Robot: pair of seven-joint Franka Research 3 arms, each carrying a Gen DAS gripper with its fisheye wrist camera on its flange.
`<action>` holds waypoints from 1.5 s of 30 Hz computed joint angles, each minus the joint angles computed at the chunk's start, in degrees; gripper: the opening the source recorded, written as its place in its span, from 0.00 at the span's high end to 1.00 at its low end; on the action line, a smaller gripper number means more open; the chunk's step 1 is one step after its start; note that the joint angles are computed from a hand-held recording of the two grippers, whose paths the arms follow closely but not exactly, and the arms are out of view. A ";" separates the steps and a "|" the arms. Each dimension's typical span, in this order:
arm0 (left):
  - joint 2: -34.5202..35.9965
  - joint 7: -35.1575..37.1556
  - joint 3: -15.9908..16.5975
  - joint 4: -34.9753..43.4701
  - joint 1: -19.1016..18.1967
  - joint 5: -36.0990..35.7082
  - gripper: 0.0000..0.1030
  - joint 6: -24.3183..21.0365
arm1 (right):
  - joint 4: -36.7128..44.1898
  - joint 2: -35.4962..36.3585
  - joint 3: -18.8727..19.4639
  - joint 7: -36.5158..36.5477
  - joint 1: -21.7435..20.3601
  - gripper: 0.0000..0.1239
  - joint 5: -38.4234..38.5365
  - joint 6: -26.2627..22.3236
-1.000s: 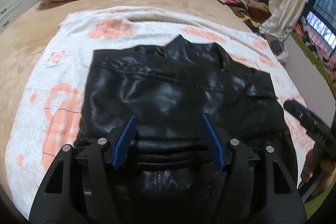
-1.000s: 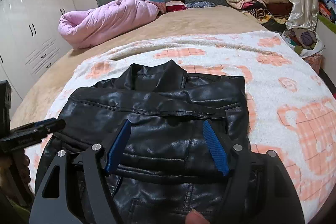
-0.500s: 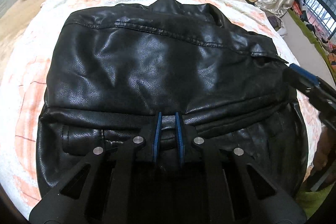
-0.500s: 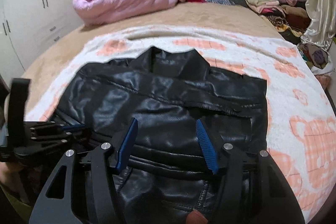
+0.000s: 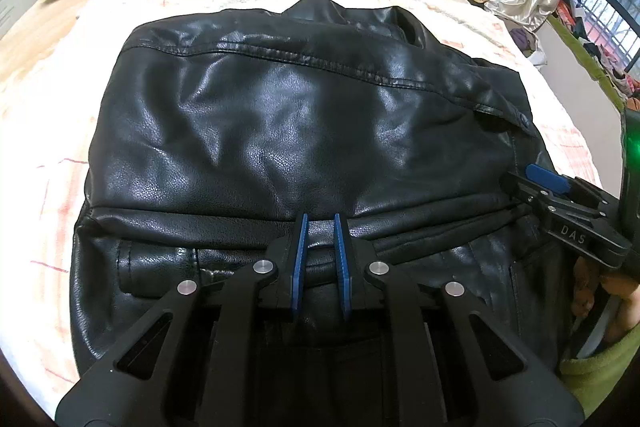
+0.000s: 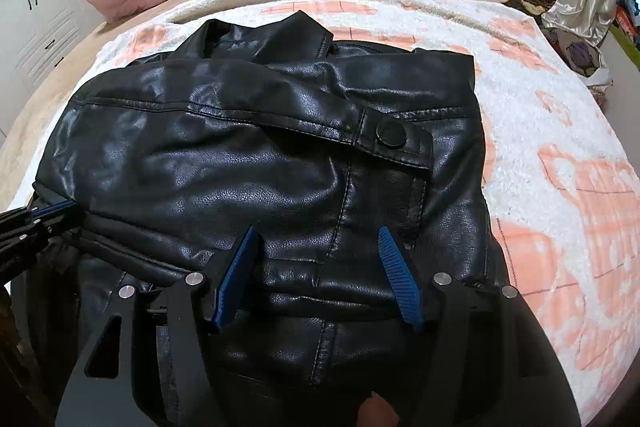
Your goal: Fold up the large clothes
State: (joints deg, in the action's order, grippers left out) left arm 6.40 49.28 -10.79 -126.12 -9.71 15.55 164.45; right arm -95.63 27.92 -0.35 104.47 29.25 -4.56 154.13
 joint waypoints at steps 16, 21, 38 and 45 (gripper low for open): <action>-1.14 1.60 -0.72 -0.54 -0.20 -2.73 0.65 0.95 | -8.81 -6.71 2.01 -4.08 -1.53 0.21 7.45 10.13; -1.76 2.36 -0.97 -0.85 -0.23 -4.34 0.42 1.59 | -10.26 -8.00 2.25 -4.01 -1.74 0.20 7.73 11.24; -7.08 -11.47 -0.07 -1.93 -0.32 9.31 0.09 -0.44 | -14.26 -12.89 0.22 0.76 0.35 0.20 2.57 14.87; -9.28 -12.96 -0.73 -3.12 -0.13 10.55 0.09 -0.21 | -16.33 -15.48 0.06 3.23 0.82 0.20 -1.01 16.74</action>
State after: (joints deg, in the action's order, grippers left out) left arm -2.89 36.32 -11.52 -129.24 -9.84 26.10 164.24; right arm -111.96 12.44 -0.29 107.70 30.07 -5.57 170.87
